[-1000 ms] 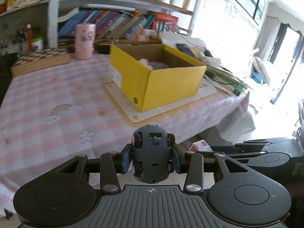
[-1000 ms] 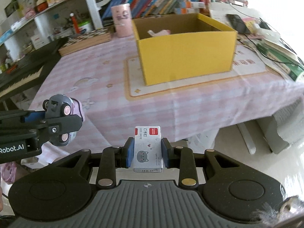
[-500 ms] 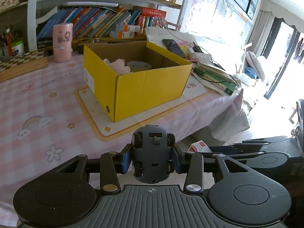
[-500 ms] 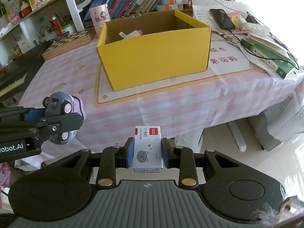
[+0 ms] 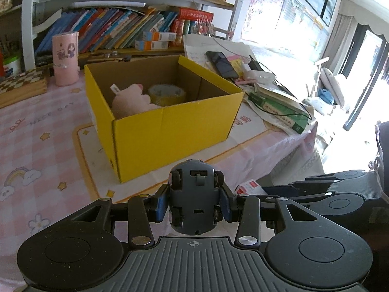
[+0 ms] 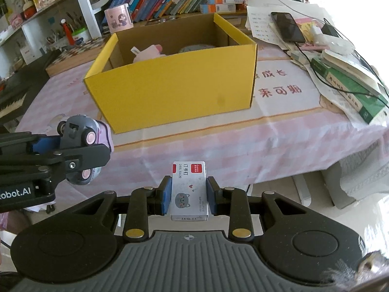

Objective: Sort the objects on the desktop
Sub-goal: 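Lift and carry the toy car and small white box toward the yellow box, then lower the toy car into the box with the left gripper while the right gripper releases the white box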

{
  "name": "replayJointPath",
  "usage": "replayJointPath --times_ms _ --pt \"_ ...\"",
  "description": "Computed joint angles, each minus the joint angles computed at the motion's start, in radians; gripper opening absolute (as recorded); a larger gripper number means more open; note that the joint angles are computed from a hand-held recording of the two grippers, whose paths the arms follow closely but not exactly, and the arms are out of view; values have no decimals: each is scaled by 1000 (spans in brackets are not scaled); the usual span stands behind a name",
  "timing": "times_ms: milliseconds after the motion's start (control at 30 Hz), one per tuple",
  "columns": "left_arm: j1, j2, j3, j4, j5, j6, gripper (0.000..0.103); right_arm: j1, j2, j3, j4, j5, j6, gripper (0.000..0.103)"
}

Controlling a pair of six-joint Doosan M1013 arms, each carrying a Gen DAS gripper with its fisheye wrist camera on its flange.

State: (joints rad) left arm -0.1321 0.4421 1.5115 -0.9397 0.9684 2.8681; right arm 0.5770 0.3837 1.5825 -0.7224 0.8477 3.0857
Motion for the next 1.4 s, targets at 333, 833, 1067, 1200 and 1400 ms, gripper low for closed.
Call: replayJointPath --times_ms 333,833,1067,1200,1400 --pt "-39 -10 -8 -107 -90 31 41 -53 -45 44 -160 -92 35 28" --pt "-115 42 -112 -144 -292 -16 41 -179 -48 1 -366 -260 -30 28" --pt "-158 96 -172 89 -332 -187 41 -246 26 -97 -22 -298 -644 28" --pt "-171 116 -194 206 -325 -285 41 -270 71 -150 163 -251 -980 28" --pt "-182 143 -233 336 -304 -447 41 -298 118 -209 353 -183 -1245 28"
